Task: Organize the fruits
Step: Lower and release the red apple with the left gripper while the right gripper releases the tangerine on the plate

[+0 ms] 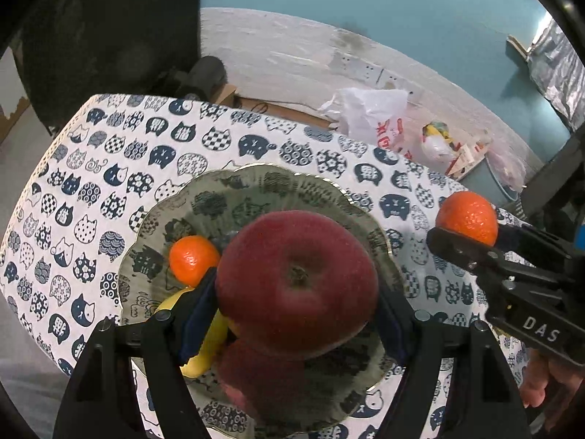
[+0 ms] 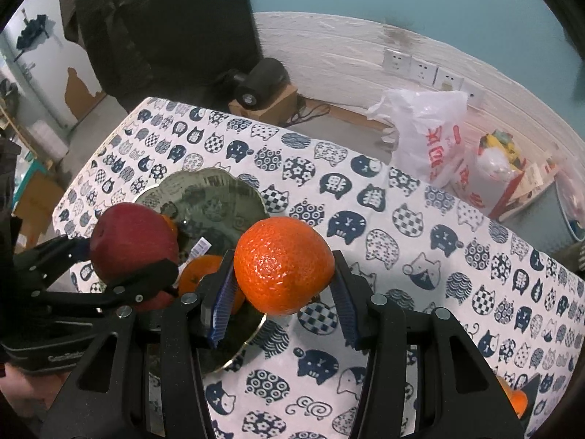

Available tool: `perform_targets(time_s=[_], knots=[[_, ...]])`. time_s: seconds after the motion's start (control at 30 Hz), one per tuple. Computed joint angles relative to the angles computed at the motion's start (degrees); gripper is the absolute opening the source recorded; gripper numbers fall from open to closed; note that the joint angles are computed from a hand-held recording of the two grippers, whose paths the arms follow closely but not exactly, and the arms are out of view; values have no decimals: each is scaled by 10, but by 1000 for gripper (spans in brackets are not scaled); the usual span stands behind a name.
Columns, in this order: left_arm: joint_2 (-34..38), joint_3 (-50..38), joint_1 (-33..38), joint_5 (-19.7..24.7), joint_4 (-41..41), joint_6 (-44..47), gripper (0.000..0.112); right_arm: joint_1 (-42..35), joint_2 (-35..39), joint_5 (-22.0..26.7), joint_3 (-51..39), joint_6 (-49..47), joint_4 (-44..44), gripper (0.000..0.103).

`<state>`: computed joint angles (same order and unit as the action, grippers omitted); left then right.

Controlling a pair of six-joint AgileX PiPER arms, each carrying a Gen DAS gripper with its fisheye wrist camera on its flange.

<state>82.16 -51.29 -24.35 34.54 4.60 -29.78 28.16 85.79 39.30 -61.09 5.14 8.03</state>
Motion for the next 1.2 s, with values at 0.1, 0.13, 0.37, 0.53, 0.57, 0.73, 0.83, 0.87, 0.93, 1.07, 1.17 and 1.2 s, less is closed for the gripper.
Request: perform_targets(time_s=[0.1, 0.13, 0.37, 0.53, 0.57, 0.73, 0.83, 0.87, 0.93, 1.07, 1.17, 1.2], knots=[[8, 6, 12, -6, -19, 20, 79, 3, 8, -2, -6, 1, 0, 49], [11, 8, 15, -7, -25, 26, 79, 3, 11, -3, -7, 2, 0, 49], [34, 19, 40, -22, -67, 65, 79, 6, 21, -5, -10, 1, 4, 49], [39, 17, 64, -15, -107, 93, 79, 9, 24, -6, -10, 0, 4, 49], [39, 18, 67, -15, -112, 95, 79, 10, 25, -6, -10, 1, 4, 49], [38, 17, 68, -7, -84, 70, 78, 13, 34, -4, -13, -1, 7, 49], [36, 17, 71, -7, -100, 89, 78, 18, 39, -4, -16, -1, 6, 49], [35, 16, 69, -6, -98, 90, 78, 20, 41, -4, -17, 0, 5, 49], [34, 14, 64, -3, -91, 87, 78, 24, 44, -4, -18, 2, 1, 49], [30, 11, 54, 5, -68, 71, 78, 32, 52, -4, -23, 5, -4, 49], [22, 16, 56, 8, -53, 57, 78, 36, 59, -3, -28, 5, -6, 49], [19, 18, 58, 9, -50, 56, 78, 38, 63, -3, -31, 3, -6, 49]])
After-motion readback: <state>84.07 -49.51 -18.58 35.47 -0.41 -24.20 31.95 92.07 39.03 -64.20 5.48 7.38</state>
